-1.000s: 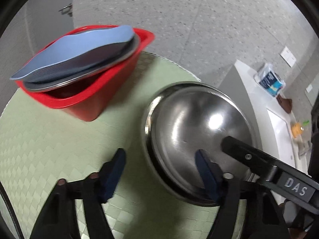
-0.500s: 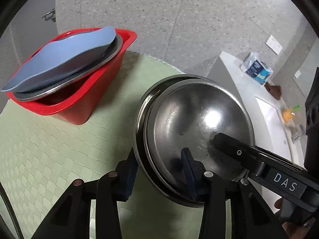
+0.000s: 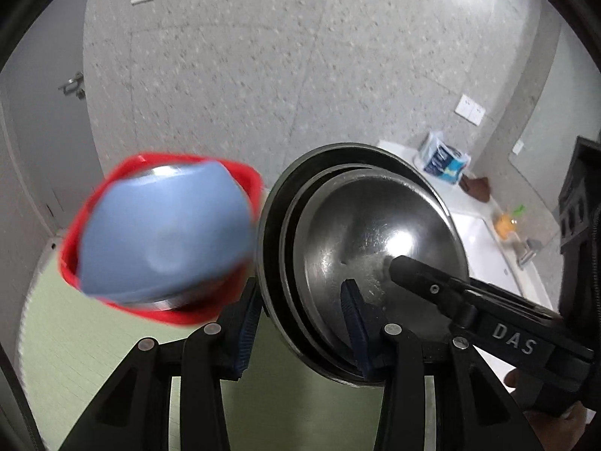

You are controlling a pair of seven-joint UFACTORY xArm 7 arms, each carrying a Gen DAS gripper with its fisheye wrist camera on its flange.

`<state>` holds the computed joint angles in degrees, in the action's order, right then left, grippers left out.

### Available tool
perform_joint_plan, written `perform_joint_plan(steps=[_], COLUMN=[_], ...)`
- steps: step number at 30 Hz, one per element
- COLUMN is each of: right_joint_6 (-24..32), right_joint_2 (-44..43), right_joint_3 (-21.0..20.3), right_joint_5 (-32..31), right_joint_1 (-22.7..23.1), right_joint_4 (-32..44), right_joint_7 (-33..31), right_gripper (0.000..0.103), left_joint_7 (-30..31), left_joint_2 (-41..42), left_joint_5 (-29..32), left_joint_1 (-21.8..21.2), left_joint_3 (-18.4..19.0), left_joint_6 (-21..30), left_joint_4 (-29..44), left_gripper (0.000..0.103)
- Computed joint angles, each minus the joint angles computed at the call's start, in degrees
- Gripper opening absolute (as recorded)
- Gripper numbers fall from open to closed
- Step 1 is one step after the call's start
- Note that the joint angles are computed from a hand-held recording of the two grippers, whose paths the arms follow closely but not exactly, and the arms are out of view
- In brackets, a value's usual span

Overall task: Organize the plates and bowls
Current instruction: 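Lift the stacked steel bowls and lower them into the red basin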

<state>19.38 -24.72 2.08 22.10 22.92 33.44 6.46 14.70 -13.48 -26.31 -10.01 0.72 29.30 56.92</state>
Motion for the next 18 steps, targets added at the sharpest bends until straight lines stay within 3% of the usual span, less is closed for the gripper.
perform_joint_plan(steps=[3,9,12,18], right_joint_6=[-1.1,-0.47,0.73,3.69], right_joint_2=[3.26,15.13,20.99,29.75], right_joint_3=[3.9,6.31,6.75,9.14], right_joint_5=[-3.04,-5.13,-2.67,-7.37], right_joint_1=[-0.97,0.21,0.94,0.42], right_joint_4=[4.6,16.61,21.76,28.59], right_joint_7=[4.01,7.04,5.55,9.31], right_gripper=[0.045,0.045,0.045,0.045], left_joint_7=[3.2,7.76,9.24,9.75], left_joint_2=[-0.15,3.52,7.21,13.04], left_joint_5=[-1.81,-3.75,-4.78,-3.56], left_joint_1=[1.01,5.63,8.55,13.56], left_joint_3=[2.59,5.5,5.88,4.14], left_joint_6=[2.56,7.32,10.49,14.42], left_joint_4=[1.84,7.55,11.05,15.85], left_gripper=[0.039,0.039,0.037,0.037])
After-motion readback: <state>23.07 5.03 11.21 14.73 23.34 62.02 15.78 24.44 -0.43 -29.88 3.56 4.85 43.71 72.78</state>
